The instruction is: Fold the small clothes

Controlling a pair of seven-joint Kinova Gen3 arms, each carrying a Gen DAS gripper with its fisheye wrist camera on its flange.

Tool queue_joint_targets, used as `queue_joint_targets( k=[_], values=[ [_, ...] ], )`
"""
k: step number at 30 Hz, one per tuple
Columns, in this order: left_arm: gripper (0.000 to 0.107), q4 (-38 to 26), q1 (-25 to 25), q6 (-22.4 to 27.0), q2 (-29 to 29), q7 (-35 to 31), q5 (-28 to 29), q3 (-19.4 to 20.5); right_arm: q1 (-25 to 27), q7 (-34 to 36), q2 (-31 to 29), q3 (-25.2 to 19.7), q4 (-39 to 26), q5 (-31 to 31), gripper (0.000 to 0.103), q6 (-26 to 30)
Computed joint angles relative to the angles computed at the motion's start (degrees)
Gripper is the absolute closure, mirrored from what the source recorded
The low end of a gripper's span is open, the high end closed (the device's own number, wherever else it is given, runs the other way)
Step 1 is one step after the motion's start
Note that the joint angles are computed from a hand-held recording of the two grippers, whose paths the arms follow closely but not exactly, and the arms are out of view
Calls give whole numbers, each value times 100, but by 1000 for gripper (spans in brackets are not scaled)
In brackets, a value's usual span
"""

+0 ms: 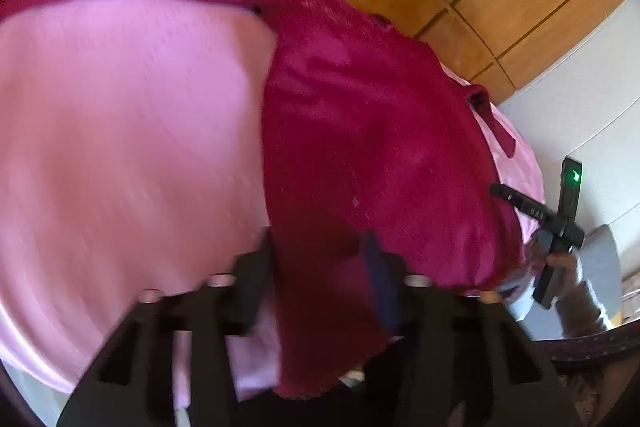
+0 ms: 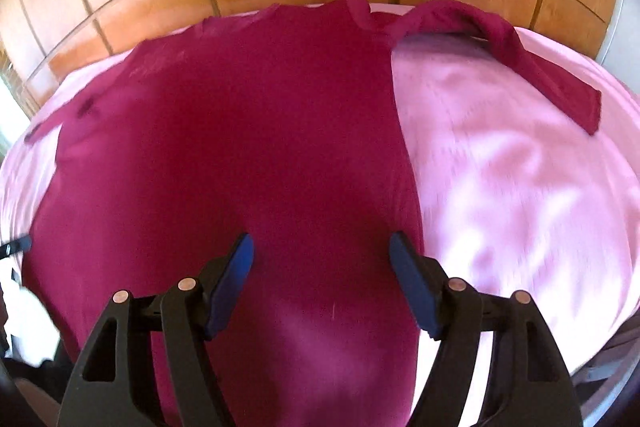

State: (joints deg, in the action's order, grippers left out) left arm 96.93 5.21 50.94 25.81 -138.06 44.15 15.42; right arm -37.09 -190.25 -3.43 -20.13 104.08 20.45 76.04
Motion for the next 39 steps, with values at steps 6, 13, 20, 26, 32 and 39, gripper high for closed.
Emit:
queue_joint_targets(
  k=[6, 13, 20, 26, 32, 39],
  values=[
    [97, 326, 36, -369, -201, -23, 23, 24, -286, -734, 79, -247, -203, 220, 30, 811],
    [102, 768, -36, -455, -495, -331, 285, -26, -429, -734, -58, -330, -47, -80, 88, 433],
    [102, 846, 60, -321, -652, -175, 90, -206, -344, -862, -546, -491, -99, -239, 95, 406],
    [96, 772, 242, -378, -945, -122, -277, -242, -143, -759, -685, -583, 77, -687, 92, 167],
    [37, 760, 345, -1511, -1182, -269, 116, -104, 624, -1619, -1563, -840, 546, -342, 44, 289],
    [37, -36, 1279, -2308, -464, 633, -766, 128, 1921, -2588, -3341, -442, 1804, -106, 44, 291]
  ],
)
